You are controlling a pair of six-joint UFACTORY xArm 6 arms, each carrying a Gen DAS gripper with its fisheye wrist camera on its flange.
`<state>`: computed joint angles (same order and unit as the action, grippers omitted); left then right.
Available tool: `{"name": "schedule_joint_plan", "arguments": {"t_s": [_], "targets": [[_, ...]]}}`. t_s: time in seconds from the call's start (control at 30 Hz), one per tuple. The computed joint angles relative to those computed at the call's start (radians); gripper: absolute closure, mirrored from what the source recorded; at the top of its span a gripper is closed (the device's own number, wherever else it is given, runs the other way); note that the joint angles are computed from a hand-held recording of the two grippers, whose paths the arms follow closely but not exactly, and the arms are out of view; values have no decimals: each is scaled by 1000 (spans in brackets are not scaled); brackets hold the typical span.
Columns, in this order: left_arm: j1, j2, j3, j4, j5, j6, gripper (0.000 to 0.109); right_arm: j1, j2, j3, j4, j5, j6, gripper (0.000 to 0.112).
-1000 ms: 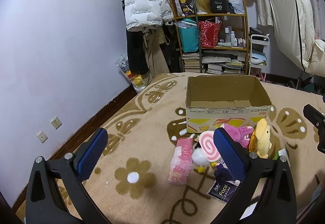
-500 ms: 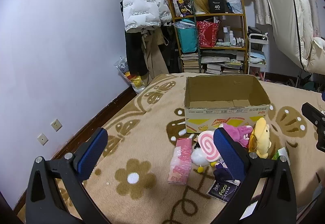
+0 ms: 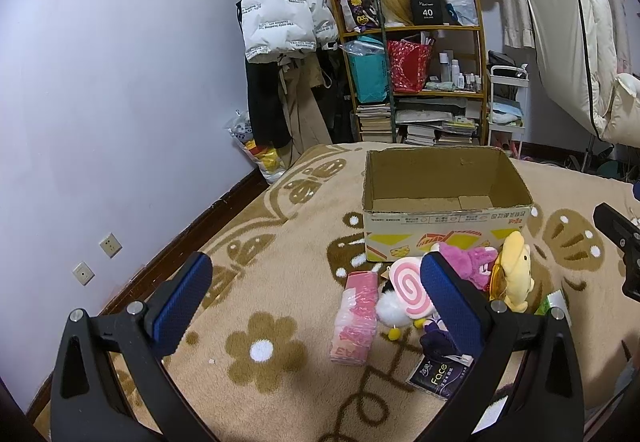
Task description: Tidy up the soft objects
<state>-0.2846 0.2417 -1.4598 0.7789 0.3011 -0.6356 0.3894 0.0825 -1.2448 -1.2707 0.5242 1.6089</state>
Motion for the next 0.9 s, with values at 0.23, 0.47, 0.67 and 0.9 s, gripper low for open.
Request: {"name": "schedule_joint_plan", "arguments": {"t_s": [0.23,0.47,0.67,0.9], "targets": [[-3,0,3,7,2,-8,6,0,2,-2,0,0,0,9],[-3,0,5,8,2,-10,6,-1,3,-2,3,-1,-2,9],[-4,0,8,12,4,-16,6,-1,2,-2,6,-2,-5,9],[-3,9,-2,-12,11,10,6,1,-4,3,38,-1,-38,9]]}}
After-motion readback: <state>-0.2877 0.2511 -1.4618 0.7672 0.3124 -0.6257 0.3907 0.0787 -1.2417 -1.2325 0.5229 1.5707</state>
